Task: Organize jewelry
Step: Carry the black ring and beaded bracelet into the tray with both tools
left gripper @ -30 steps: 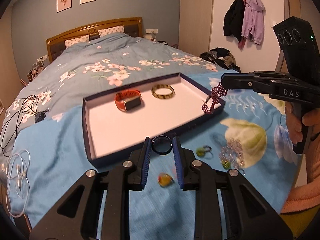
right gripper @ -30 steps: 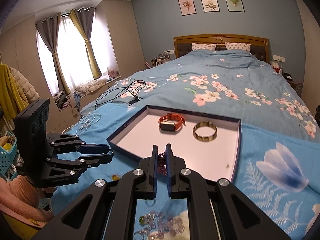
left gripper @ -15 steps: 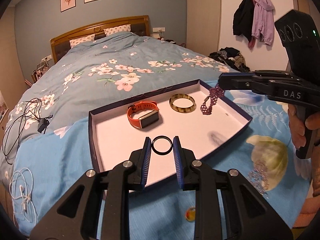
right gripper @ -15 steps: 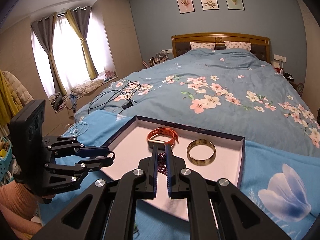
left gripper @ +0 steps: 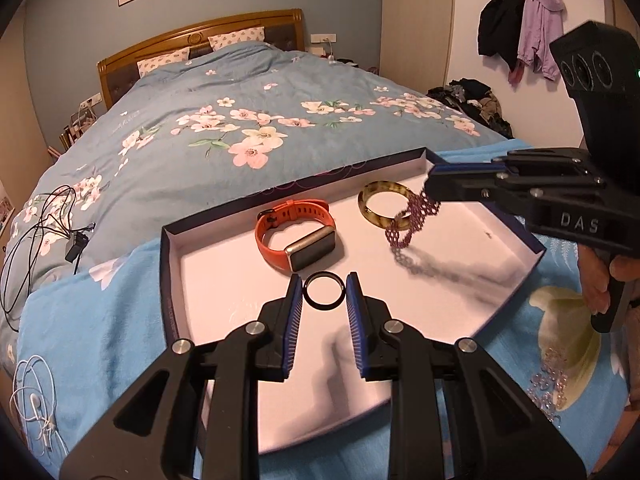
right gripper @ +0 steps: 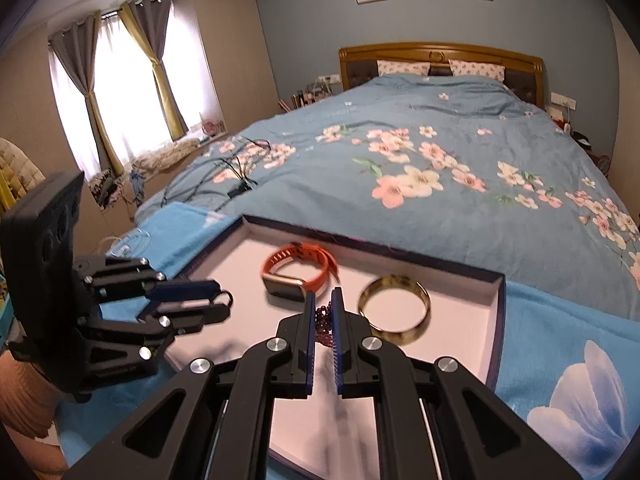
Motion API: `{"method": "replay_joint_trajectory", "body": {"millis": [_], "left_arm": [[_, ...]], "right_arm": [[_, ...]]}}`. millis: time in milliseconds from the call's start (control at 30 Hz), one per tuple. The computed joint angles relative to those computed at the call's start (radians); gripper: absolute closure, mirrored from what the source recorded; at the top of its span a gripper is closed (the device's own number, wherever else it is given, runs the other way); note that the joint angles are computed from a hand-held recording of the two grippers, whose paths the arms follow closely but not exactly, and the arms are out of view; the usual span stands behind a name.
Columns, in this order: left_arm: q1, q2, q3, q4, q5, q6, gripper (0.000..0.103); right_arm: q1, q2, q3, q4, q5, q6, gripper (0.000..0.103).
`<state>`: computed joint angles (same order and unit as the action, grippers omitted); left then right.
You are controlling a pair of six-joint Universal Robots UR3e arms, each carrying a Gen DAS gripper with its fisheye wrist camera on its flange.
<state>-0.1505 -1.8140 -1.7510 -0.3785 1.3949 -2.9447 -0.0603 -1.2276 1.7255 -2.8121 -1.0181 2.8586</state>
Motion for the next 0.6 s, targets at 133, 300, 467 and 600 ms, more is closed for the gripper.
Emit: {"method": "replay_joint_trajectory", "body": {"millis": [133, 300, 467, 600], "left_arm": [[0.008, -0.039, 0.032, -0.037, -0.006, -0.012, 0.080], [0.022, -0.084, 0.077, -0.068, -0.019, -0.029, 0.080], [0.007, -0.134, 0.147, -0.102, 0.001, -0.036, 0.080], [-0.005, -0.173, 0.206, -0.140, 0.021, -0.053, 0.080]], "right_arm": [[-0.010, 0.007, 0.013, 0.004, -0.020, -0.007, 0.097], [-0.017, 0.018, 0.010, 0.015, -0.048, -0.012, 0.097], [-0.012, 0.024, 0.013, 0.012, -0.085, -0.005, 0.097], [-0.017, 0.024, 0.018, 0.016, -0.107, 0.003, 0.095]]}}
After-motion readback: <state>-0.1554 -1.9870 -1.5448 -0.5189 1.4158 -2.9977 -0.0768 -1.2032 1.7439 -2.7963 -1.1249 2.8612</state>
